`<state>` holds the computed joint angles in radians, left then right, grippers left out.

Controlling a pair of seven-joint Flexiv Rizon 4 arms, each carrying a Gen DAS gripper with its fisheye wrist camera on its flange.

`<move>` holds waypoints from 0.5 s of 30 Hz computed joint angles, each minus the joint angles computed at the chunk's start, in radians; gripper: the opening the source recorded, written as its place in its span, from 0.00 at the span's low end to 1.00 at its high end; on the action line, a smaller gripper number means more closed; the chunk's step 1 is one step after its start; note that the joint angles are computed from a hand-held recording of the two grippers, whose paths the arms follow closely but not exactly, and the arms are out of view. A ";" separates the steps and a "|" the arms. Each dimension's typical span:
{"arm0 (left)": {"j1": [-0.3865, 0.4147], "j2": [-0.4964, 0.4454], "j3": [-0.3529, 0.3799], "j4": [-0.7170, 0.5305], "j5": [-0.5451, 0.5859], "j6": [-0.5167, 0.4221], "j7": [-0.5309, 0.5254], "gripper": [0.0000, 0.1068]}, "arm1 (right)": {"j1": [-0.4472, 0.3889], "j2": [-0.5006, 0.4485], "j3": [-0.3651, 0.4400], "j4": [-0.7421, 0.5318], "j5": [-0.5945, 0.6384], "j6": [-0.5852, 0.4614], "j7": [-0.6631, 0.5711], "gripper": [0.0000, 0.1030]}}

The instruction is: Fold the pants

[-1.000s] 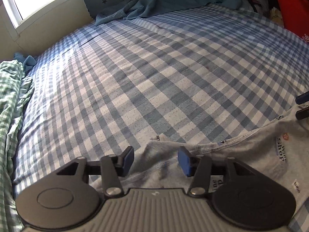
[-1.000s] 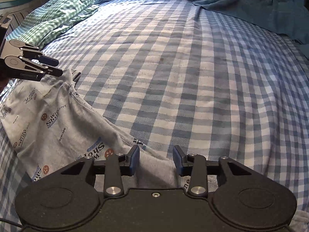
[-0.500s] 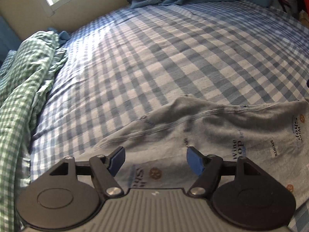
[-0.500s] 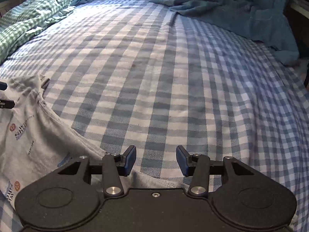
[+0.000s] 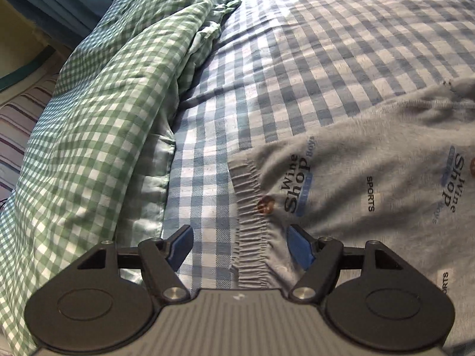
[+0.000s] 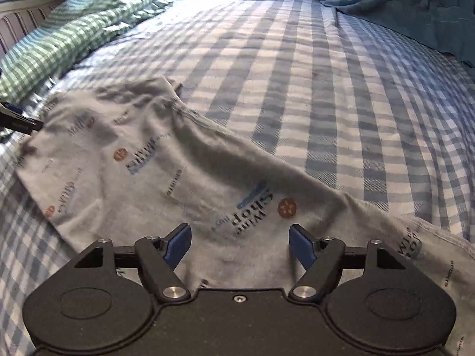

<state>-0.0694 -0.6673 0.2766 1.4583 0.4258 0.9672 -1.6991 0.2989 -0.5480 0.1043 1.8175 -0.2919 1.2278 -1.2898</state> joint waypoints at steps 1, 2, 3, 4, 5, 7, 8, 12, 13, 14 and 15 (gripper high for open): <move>0.004 0.011 -0.009 0.011 -0.007 0.021 -0.001 0.70 | 0.023 0.008 -0.042 0.015 -0.024 0.008 0.043 0.73; 0.007 0.022 -0.018 0.022 -0.013 0.041 0.003 0.72 | 0.026 0.017 -0.061 0.031 -0.027 0.033 0.077 0.73; 0.005 0.028 -0.027 0.027 -0.020 0.059 0.008 0.74 | 0.014 0.029 -0.060 0.048 -0.017 0.062 0.095 0.79; 0.002 0.033 -0.037 0.030 -0.026 0.075 0.016 0.79 | 0.004 0.041 -0.058 0.063 -0.008 0.089 0.112 0.83; -0.001 0.036 -0.050 0.036 -0.036 0.093 0.027 0.82 | -0.002 0.053 -0.059 0.080 -0.004 0.112 0.125 0.89; -0.008 0.038 -0.084 0.045 -0.070 0.117 0.059 0.82 | -0.029 0.074 -0.043 0.111 0.008 0.140 0.121 0.90; -0.015 0.040 -0.104 0.051 -0.093 0.122 0.075 0.82 | -0.040 0.081 -0.033 0.121 0.016 0.145 0.118 0.90; -0.060 0.042 -0.184 0.079 -0.187 0.129 0.149 0.84 | -0.090 0.104 0.004 0.160 0.064 0.150 0.100 0.92; -0.076 0.041 -0.206 0.086 -0.210 0.130 0.168 0.85 | -0.105 0.113 0.010 0.174 0.079 0.157 0.096 0.92; -0.093 0.040 -0.229 0.096 -0.233 0.134 0.188 0.86 | -0.124 0.120 0.019 0.187 0.096 0.165 0.088 0.93; -0.104 0.035 -0.253 0.101 -0.258 0.135 0.214 0.87 | -0.144 0.129 0.026 0.200 0.114 0.171 0.078 0.94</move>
<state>-0.1734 -0.6323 0.0240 1.5591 0.1674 1.1020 -1.4848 0.1545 -0.4185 0.1302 2.0175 -0.1780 1.3987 -1.2123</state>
